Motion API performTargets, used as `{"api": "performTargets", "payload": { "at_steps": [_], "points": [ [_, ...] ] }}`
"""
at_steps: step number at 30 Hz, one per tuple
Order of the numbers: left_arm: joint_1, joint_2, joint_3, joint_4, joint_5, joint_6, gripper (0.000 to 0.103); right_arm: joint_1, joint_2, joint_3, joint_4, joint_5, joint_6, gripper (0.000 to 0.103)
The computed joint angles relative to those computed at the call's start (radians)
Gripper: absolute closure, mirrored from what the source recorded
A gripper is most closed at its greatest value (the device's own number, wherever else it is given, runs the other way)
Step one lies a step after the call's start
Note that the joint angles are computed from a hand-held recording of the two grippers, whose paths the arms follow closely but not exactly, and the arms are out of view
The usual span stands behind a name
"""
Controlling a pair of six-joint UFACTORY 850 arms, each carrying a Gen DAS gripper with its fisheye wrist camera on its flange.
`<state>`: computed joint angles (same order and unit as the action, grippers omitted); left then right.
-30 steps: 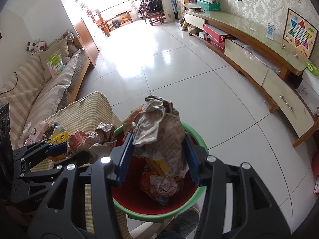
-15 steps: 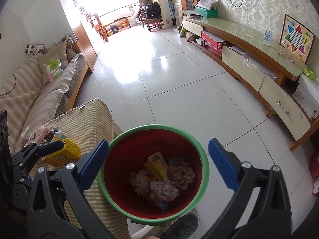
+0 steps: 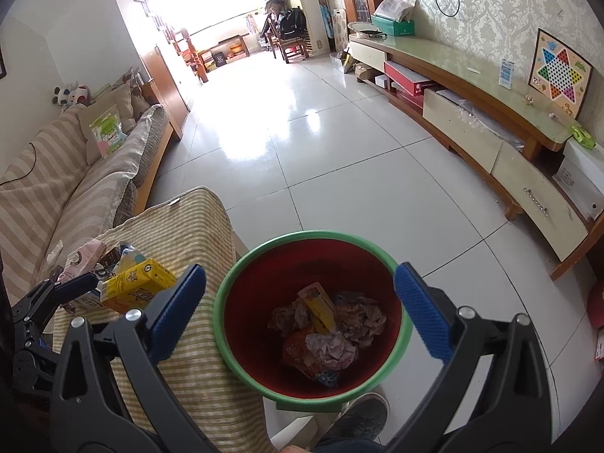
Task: Collect trash
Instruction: 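Move both open tools back over the table, then grasp the yellow juice box with the right tool while the left tool grasps the white milk carton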
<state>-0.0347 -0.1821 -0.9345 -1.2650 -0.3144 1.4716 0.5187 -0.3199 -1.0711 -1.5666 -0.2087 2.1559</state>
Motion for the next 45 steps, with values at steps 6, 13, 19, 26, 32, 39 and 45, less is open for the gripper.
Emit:
{"api": "performTargets", "payload": {
  "at_steps": [6,13,19,26,32,39,45],
  "points": [
    [0.107,0.077,0.075,0.008,-0.013,0.010,0.008,0.066,-0.039,-0.053,0.122,0.011,-0.129,0.005],
    [0.269,0.099,0.102,0.005,-0.016,0.040,0.008,0.138,-0.129,-0.183,0.482,0.021,-0.565,0.005],
    [0.395,0.064,0.076,-0.016,-0.016,0.065,0.008,0.187,-0.231,-0.331,0.824,-0.002,-0.978,0.005],
    [0.463,-0.031,0.021,-0.045,0.002,0.031,0.008,0.219,-0.353,-0.478,0.953,-0.061,-1.144,0.005],
    [0.443,-0.117,-0.060,0.034,0.009,0.137,0.008,0.217,-0.409,-0.533,1.049,-0.084,-1.248,0.005],
    [0.405,-0.231,-0.196,0.383,-0.022,0.111,0.008,0.204,-0.459,-0.583,1.128,-0.091,-1.327,0.005],
    [0.374,-0.318,-0.288,0.737,-0.077,-0.003,0.008,0.184,-0.489,-0.631,1.347,-0.067,-1.683,0.005]
  ]
}}
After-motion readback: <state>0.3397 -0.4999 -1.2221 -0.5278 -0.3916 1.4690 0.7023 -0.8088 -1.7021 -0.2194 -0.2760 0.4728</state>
